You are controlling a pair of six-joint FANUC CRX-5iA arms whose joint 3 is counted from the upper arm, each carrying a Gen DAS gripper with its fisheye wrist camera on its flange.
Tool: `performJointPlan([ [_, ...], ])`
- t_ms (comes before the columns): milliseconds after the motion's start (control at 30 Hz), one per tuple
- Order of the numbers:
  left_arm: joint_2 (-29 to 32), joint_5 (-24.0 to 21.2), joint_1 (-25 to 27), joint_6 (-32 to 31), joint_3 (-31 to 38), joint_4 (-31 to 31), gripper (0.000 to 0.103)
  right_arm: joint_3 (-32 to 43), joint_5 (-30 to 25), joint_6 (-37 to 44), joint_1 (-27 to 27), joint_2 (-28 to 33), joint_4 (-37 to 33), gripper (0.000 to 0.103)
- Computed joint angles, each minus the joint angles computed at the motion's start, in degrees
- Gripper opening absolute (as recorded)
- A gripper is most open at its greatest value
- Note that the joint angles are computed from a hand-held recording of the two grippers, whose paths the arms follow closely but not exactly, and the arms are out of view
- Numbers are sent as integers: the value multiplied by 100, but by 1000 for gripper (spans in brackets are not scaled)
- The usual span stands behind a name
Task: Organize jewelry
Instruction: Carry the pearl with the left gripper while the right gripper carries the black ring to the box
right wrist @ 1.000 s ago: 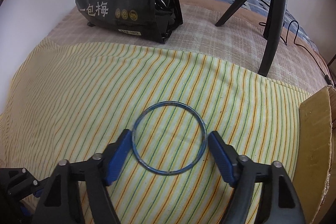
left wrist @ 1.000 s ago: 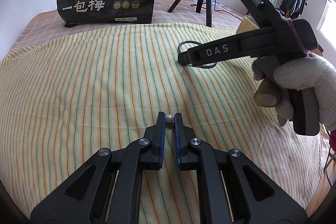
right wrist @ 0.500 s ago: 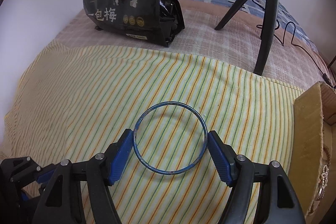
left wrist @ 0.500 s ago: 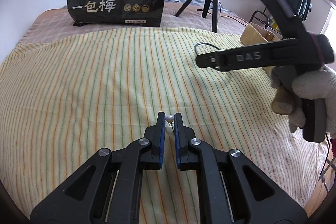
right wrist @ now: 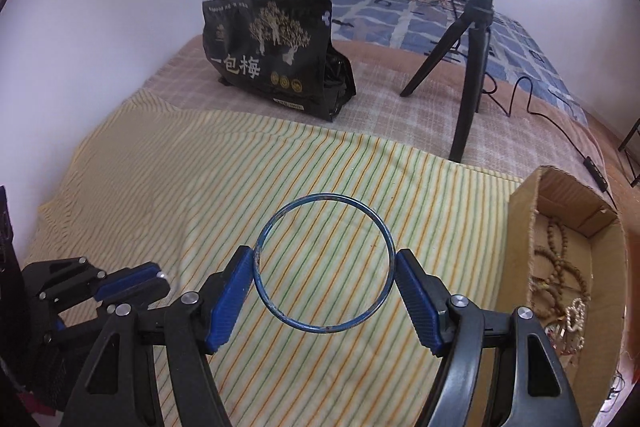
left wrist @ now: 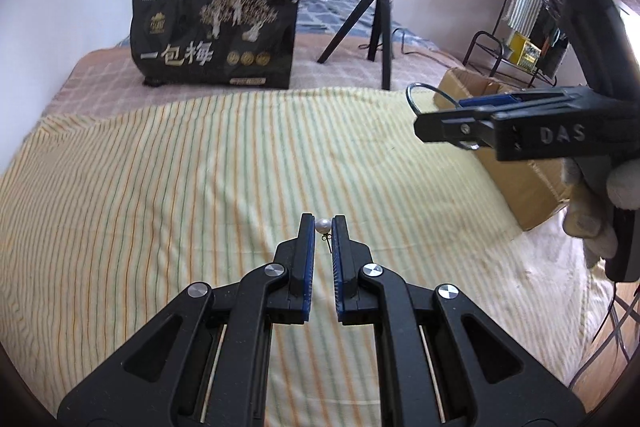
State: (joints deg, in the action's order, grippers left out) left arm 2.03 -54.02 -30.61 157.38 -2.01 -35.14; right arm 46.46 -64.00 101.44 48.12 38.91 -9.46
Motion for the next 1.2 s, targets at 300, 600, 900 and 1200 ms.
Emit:
performJointPlan([
  [300,150,-53,-206,-103,430,-141,6,-831,266,221,-214,-764,-106,73],
  [600,403,50,-283,-242,906,-138,6,-1403,508,215,-580,-1277,-165,73],
  [900,831,240,-241,-621,1467,27,6,-1666,593,155,-1078,-1502,-156,73],
  [1200,1381,416,-154,-1024,2113,296,6,-1710,620,122,-1423,-1485,-46,73],
])
